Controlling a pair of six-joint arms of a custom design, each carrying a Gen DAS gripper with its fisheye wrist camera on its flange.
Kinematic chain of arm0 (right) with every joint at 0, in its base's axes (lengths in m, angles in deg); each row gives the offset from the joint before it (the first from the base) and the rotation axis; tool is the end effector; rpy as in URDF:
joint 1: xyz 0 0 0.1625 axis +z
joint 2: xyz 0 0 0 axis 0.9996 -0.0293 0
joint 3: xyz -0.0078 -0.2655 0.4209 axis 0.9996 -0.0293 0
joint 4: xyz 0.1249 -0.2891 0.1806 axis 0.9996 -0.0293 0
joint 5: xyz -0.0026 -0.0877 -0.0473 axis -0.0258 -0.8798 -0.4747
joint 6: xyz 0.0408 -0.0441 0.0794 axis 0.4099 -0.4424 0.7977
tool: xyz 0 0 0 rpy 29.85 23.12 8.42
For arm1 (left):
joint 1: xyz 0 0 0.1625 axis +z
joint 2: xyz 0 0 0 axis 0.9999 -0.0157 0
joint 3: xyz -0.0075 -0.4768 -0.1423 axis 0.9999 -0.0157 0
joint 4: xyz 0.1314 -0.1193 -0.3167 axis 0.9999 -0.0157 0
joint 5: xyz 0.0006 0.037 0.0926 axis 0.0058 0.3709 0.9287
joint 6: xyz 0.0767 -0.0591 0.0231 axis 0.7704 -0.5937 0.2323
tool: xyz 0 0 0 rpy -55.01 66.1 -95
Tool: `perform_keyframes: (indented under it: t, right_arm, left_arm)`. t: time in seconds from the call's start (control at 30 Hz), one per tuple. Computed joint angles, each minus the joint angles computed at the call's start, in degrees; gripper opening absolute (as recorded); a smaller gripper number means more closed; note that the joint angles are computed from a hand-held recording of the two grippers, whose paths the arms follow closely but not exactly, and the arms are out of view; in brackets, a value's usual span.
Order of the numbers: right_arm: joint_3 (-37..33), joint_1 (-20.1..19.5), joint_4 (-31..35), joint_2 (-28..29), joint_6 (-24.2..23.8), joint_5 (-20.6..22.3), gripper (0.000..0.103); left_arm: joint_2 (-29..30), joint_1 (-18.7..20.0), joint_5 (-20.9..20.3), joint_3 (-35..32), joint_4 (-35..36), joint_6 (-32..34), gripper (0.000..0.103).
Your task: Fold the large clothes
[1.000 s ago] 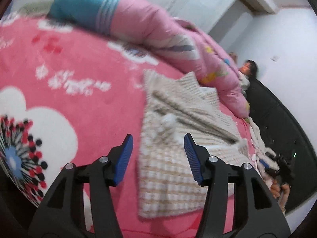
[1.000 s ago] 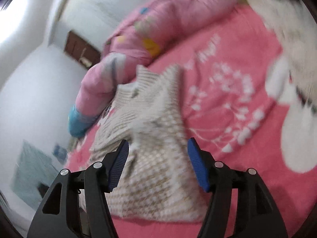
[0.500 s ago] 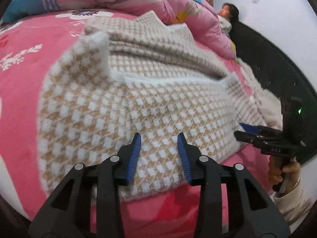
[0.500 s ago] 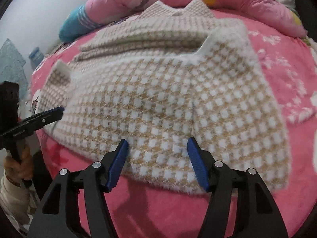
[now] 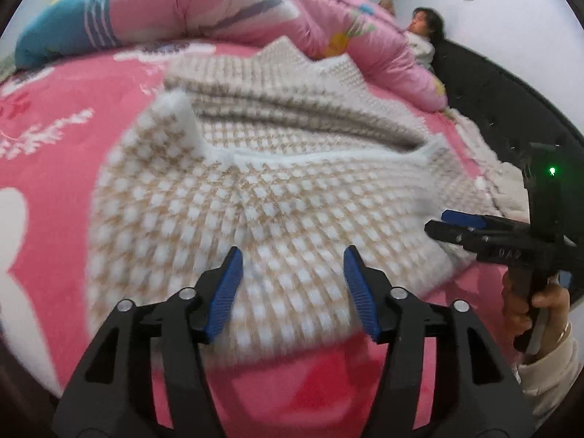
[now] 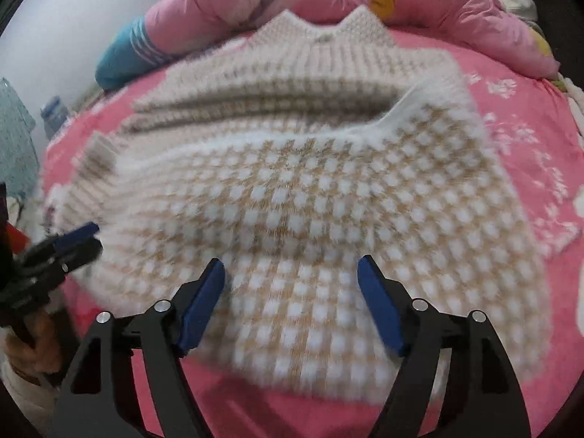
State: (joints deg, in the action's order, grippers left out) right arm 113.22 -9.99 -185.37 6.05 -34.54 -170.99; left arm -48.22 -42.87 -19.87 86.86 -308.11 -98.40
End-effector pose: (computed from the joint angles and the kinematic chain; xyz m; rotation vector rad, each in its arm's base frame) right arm 0.0098 -0.4758 0.2013 0.4413 -2.5129 0.6462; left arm -0.1717 -0.4467 0.0596 0.6269 2.6429 -0.8021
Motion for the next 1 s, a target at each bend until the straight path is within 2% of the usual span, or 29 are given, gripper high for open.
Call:
perform_keyframes:
  t: [0.07,0.13,0.2,0.27,0.37,0.43,0.57,0.63,0.7,0.73,0.8,0.83,0.87,0.9,0.93,1.0]
  right_arm:
    - [4.8,-1.7,-1.9,-3.6,-1.7,4.8,0.073]
    - [9.4,-4.1,-2.4,-7.2,-3.2,8.7,0.073]
    - [12.3,-5.7,-2.6,-9.7,-3.8,10.2,0.073]
    - [14.5,-10.0,0.6,-12.5,-3.2,13.0,0.073]
    - [13.0,-14.6,4.0,-11.5,2.0,13.7,0.073]
    - [11.9,-18.8,7.5,-12.9,3.1,20.9,0.073]
    - [8.2,-20.0,5.9,-11.6,6.3,24.5,0.073]
    - [6.1,-21.3,6.6,-10.8,8.7,27.6,0.073]
    - [4.4,-21.8,6.6,-10.3,11.5,29.8,0.070]
    - [3.8,-21.9,5.8,-9.9,13.1,30.2,0.065]
    - [3.1,-21.6,4.2,-9.3,15.3,29.6,0.052]
    - [2.7,-21.3,3.4,-9.1,16.4,28.5,0.041]
    - [2.3,-21.0,3.7,-9.4,17.1,27.6,0.025]
    - [2.0,-20.9,5.0,-10.3,17.0,27.7,0.017]
    - [2.1,-20.3,5.1,-10.6,16.9,27.7,0.013]
    - [3.9,-18.6,1.3,-11.4,15.1,27.2,0.011]
  left_arm:
    - [0.5,-1.3,-2.2,5.0,-8.1,1.4,0.058]
    - [1.6,-1.6,-6.3,10.3,-14.7,0.4,0.058]
    - [3.2,-1.4,-8.2,13.4,-17.2,-2.7,0.058]
    - [5.8,0.3,-8.6,15.9,-20.0,-6.7,0.058]
    - [7.2,5.5,-14.7,15.7,-27.2,-8.1,0.055]
    - [6.8,7.1,-15.2,13.9,-28.3,-7.6,0.055]
    - [5.5,11.1,-16.9,8.7,-27.0,-7.8,0.054]
    - [5.5,12.9,-18.0,6.8,-27.9,-9.4,0.049]
    - [5.8,13.0,-16.1,5.6,-28.1,-11.1,0.039]
    - [5.9,13.0,-15.3,5.5,-28.3,-11.4,0.038]
    - [5.8,11.7,-11.6,4.8,-26.6,-11.9,0.028]
    - [5.6,10.0,-8.3,4.8,-25.1,-11.8,0.026]
    - [5.3,8.6,-5.8,4.0,-22.9,-11.7,0.020]
    - [4.8,7.3,-3.9,4.1,-21.5,-11.3,0.015]
    - [4.5,4.6,0.0,4.6,-20.6,-9.9,0.014]
    - [3.9,0.8,5.0,5.6,-20.5,-7.5,0.011]
